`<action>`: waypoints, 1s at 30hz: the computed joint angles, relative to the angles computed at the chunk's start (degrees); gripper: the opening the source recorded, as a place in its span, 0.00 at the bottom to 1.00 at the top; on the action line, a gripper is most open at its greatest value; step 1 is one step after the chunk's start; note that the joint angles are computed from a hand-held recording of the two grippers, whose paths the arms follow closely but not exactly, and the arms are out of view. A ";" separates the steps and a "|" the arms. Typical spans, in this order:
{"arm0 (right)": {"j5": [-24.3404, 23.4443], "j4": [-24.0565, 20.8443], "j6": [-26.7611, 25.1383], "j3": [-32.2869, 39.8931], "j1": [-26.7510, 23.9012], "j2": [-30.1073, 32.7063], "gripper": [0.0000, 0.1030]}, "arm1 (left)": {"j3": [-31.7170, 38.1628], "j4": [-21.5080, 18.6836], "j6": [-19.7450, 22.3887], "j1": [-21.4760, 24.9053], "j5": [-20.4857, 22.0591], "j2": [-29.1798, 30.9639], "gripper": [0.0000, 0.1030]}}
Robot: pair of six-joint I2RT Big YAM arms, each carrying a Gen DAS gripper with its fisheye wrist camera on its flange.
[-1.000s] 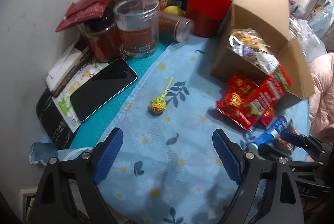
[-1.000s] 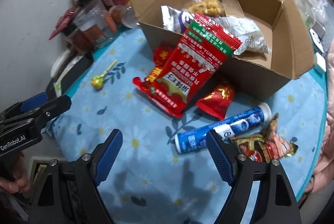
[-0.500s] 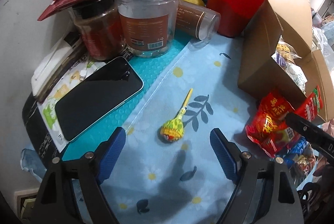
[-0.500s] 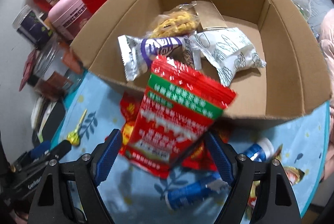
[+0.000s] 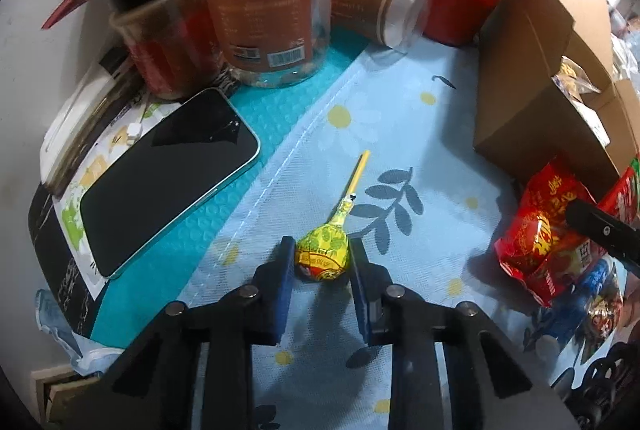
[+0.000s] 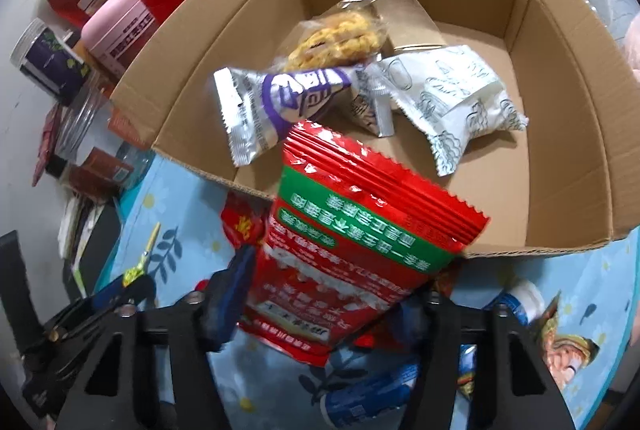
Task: Organize snacks
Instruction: 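Grasp the lollipop with left tool while right tool grasps the red-green strip bag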
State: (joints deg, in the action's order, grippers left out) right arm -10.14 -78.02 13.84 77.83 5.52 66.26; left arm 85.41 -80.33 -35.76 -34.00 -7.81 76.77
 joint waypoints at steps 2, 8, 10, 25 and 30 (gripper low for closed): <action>0.05 -0.12 -0.57 0.29 0.05 -0.26 0.48 | 0.31 -0.26 0.50 -0.22 0.69 -0.04 0.25; -3.22 -2.45 -3.68 0.81 -1.09 -1.78 0.42 | -0.35 -2.45 -2.94 -2.36 3.44 -1.18 0.25; -3.94 -3.35 -4.55 0.62 -1.28 -2.39 0.42 | -0.52 -2.97 -4.20 -3.57 3.38 -1.69 0.25; -11.98 -16.42 -20.34 -3.07 0.74 -4.45 0.41 | -3.14 -8.60 -13.59 -13.33 2.38 -6.40 0.25; -11.23 -18.60 -22.56 -4.47 4.50 -5.39 0.39 | -4.97 -9.78 -15.73 -15.15 3.03 -8.52 0.25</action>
